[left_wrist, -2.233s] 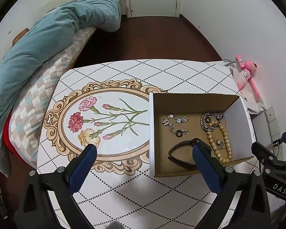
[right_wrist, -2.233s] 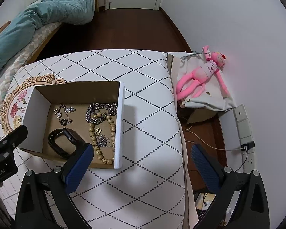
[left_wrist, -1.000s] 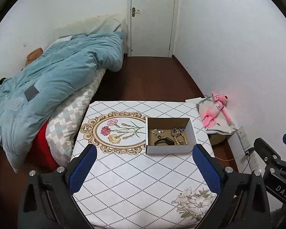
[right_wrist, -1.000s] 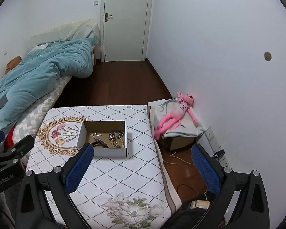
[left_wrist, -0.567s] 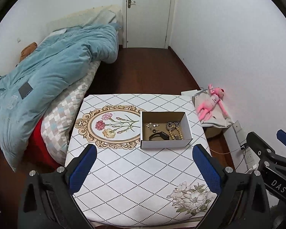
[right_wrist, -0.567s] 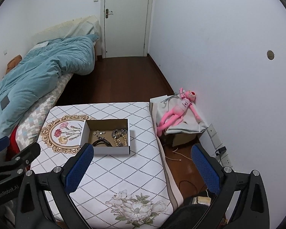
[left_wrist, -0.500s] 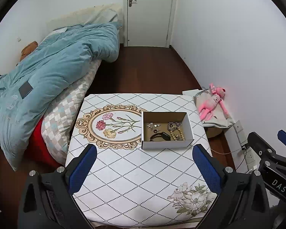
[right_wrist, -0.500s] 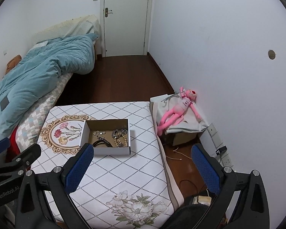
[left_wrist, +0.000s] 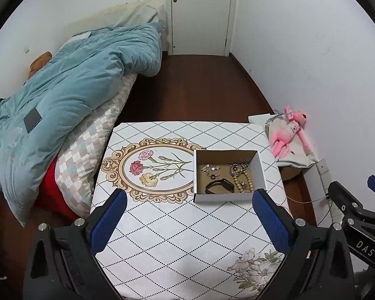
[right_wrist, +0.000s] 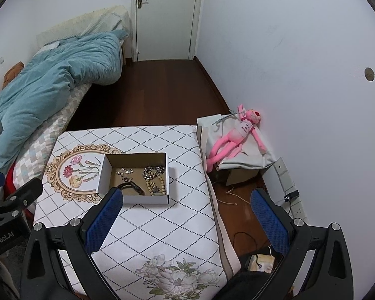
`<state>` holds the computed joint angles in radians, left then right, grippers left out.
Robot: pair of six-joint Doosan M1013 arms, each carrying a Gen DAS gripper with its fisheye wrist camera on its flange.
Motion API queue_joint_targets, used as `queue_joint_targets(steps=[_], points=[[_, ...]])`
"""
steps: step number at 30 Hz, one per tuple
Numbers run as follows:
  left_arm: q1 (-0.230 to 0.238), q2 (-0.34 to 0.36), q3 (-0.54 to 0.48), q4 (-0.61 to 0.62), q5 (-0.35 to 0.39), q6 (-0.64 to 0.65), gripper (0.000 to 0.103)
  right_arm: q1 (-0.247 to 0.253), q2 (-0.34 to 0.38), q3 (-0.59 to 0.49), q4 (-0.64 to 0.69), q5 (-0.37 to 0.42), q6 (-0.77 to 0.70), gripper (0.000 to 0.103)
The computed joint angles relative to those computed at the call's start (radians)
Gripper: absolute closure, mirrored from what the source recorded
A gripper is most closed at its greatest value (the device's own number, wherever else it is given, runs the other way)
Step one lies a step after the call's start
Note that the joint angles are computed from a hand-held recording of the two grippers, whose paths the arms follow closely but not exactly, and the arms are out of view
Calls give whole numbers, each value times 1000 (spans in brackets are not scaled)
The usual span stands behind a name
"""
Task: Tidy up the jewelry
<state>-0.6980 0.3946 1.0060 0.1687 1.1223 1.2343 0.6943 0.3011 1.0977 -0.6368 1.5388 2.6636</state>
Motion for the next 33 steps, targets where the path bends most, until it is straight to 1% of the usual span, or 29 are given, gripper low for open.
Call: queue_joint_targets(steps=[11, 33], points=[[2, 16, -6, -34, 39, 30, 1, -14, 7, 9, 33, 7, -14, 0], [-1, 14, -2, -22, 35, 29, 1, -15, 17, -3, 47, 8, -22, 0]])
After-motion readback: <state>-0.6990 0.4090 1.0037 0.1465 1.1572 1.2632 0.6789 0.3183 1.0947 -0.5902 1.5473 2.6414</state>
